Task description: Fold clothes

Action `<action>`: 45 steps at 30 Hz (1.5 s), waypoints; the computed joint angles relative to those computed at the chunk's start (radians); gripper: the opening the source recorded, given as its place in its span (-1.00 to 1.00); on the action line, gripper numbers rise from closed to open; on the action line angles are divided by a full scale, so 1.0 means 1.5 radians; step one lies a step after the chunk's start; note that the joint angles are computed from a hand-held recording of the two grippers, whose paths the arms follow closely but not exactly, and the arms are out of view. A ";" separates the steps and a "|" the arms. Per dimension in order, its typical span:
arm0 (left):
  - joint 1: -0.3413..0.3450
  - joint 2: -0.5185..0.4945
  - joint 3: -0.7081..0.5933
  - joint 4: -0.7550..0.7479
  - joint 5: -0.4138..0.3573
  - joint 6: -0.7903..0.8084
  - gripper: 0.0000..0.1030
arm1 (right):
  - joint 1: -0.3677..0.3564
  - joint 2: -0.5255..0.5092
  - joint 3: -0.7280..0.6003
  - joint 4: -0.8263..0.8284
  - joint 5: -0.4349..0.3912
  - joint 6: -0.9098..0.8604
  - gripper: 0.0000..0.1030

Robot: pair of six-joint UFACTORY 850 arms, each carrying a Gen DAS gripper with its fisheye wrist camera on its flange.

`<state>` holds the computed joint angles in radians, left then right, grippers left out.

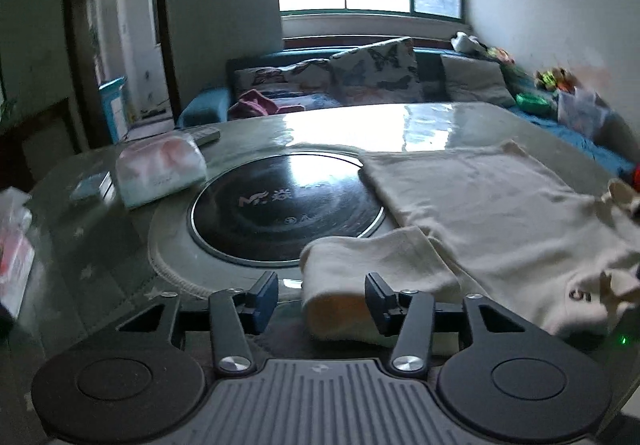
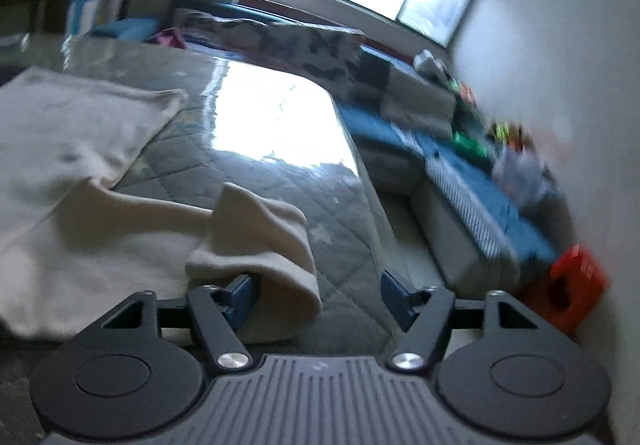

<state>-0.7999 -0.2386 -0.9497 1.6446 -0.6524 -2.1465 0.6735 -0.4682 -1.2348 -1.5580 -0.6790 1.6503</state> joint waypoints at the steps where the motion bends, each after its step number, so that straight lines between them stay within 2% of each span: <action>1: 0.001 -0.003 -0.003 0.001 0.003 0.007 0.00 | -0.003 -0.002 -0.004 -0.011 0.010 0.002 0.37; 6: 0.006 -0.012 -0.012 0.021 0.019 0.015 0.00 | -0.041 0.015 -0.005 -0.048 0.047 0.152 0.41; 9: 0.008 -0.015 -0.014 0.041 0.026 0.007 0.01 | -0.056 0.033 0.009 -0.056 0.039 0.224 0.50; 13: 0.004 -0.009 -0.002 0.108 0.048 -0.022 0.01 | -0.076 0.061 0.034 -0.022 0.026 0.282 0.50; 17: -0.002 -0.021 -0.011 0.131 0.082 0.002 0.01 | -0.066 0.080 0.057 -0.036 0.018 0.272 0.50; 21: -0.007 -0.053 -0.037 0.101 0.071 0.052 0.01 | -0.052 0.076 0.046 -0.060 0.054 0.261 0.50; 23: -0.003 -0.060 -0.043 0.097 0.068 0.044 -0.19 | -0.043 0.075 0.042 -0.077 0.072 0.258 0.50; 25: 0.005 -0.061 -0.044 0.103 0.069 0.021 -0.76 | -0.034 0.073 0.036 -0.091 0.091 0.252 0.50; 28: 0.018 -0.043 -0.026 0.132 0.045 -0.079 -0.93 | -0.017 0.070 0.023 -0.106 0.140 0.227 0.50; 31: 0.036 -0.015 -0.004 0.132 0.006 -0.158 -0.98 | -0.003 0.061 0.008 -0.118 0.192 0.196 0.50; 35: 0.064 0.020 0.023 0.085 -0.041 -0.231 -1.00 | 0.012 0.050 -0.014 -0.113 0.258 0.144 0.50; 38: 0.074 0.054 0.057 0.153 0.005 -0.279 -0.98 | 0.021 0.044 -0.028 -0.090 0.303 0.094 0.50; 42: 0.046 0.043 0.048 0.217 0.059 -0.227 -0.90 | 0.031 0.036 -0.041 -0.014 0.336 -0.013 0.50; 44: 0.035 0.026 0.037 0.260 0.087 -0.234 -0.72 | 0.036 0.035 -0.042 0.024 0.346 -0.063 0.50; 45: 0.029 0.016 0.029 0.268 0.093 -0.225 -0.43 | 0.038 0.033 -0.045 0.042 0.350 -0.084 0.50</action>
